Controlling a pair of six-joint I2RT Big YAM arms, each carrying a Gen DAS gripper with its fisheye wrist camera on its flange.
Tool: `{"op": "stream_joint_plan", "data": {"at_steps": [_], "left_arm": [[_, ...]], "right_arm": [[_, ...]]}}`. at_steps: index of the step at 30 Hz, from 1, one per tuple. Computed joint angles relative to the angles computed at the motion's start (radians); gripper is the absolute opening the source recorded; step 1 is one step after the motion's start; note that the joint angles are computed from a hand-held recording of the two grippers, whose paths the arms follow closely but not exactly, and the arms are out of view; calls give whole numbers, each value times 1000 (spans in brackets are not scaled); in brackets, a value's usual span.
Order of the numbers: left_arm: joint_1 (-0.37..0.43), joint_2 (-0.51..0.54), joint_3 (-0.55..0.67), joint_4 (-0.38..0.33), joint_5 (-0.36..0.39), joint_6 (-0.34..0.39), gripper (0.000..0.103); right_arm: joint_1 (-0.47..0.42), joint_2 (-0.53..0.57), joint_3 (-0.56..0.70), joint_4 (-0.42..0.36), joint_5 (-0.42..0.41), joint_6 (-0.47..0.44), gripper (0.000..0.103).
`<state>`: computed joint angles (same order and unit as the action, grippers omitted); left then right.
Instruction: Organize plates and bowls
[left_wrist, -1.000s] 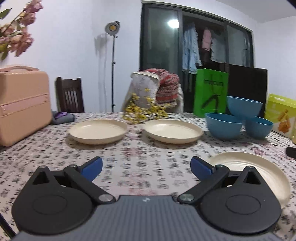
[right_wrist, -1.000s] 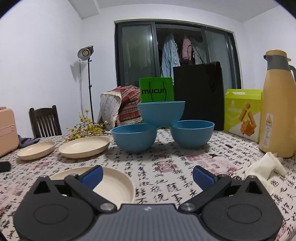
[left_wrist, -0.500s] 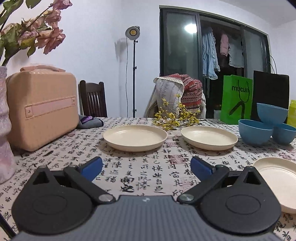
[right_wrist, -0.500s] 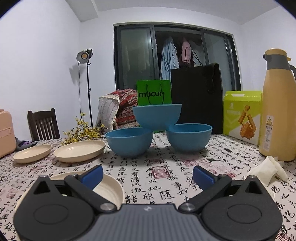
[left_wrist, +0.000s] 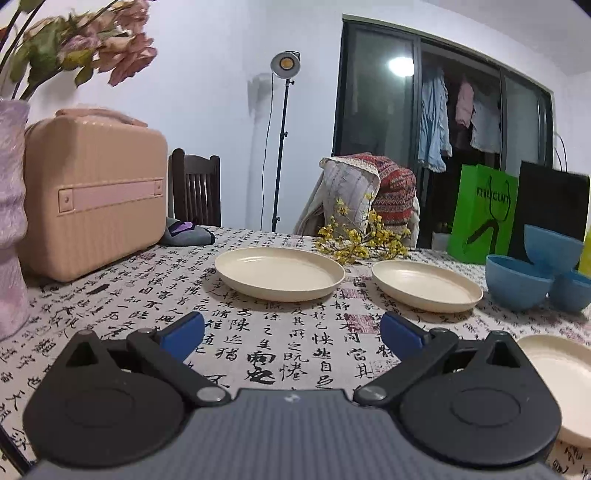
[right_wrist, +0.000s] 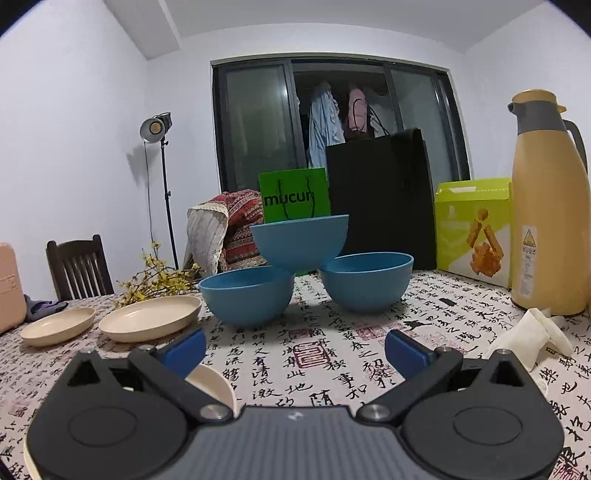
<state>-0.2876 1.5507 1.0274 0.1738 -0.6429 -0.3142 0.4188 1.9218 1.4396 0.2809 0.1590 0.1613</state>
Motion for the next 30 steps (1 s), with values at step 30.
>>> {"op": "stream_joint_plan", "data": {"at_steps": [30], "left_arm": [[-3,-25,33,-108,14,-17,103]], "right_arm": [[23,-5,89,-122,-73,-50,103]]}}
